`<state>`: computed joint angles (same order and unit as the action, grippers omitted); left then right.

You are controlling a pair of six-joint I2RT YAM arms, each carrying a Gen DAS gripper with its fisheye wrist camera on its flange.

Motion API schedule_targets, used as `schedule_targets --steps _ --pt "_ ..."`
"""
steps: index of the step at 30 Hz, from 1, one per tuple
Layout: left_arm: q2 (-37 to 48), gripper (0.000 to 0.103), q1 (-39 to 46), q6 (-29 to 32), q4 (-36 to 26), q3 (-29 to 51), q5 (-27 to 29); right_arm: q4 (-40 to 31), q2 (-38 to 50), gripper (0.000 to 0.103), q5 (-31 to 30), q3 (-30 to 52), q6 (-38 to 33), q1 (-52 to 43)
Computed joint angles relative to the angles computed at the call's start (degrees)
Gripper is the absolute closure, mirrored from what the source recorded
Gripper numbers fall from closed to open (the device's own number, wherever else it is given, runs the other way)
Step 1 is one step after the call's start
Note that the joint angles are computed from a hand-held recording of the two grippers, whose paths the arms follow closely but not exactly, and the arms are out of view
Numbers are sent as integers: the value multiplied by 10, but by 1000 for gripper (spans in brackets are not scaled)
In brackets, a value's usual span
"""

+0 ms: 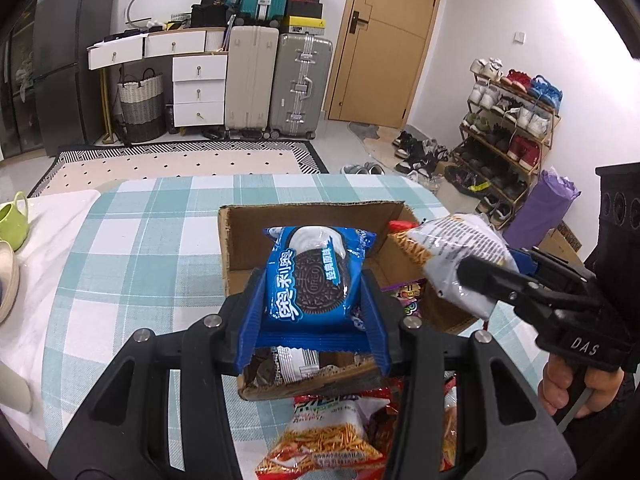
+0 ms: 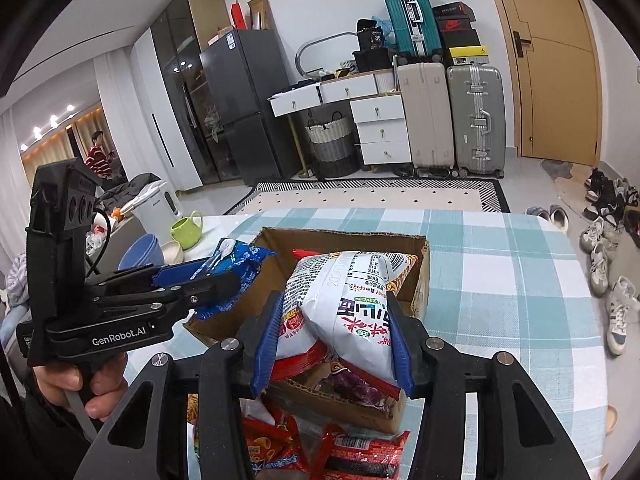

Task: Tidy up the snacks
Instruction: 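Lift and carry both held packs over the cardboard box, then open both tools to drop the packs into the box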

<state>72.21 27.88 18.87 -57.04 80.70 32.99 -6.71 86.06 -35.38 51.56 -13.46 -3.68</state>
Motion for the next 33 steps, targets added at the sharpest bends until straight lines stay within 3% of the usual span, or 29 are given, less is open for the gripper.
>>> schedule_targets --steps 16,23,26,29,33 --pt "37 60 -58 -28 71 -33 -68 27 48 54 33 7 -8 16" --pt "29 56 -55 -22 65 -31 -66 31 46 53 33 6 -10 13" --pt "25 42 -53 -23 65 -31 -64 35 34 40 27 1 -9 6" --pt "16 22 -44 -23 59 -29 -61 38 21 20 10 -6 -8 -9" --pt "0 17 -21 -5 45 -29 -47 30 3 2 2 -15 -11 -29"
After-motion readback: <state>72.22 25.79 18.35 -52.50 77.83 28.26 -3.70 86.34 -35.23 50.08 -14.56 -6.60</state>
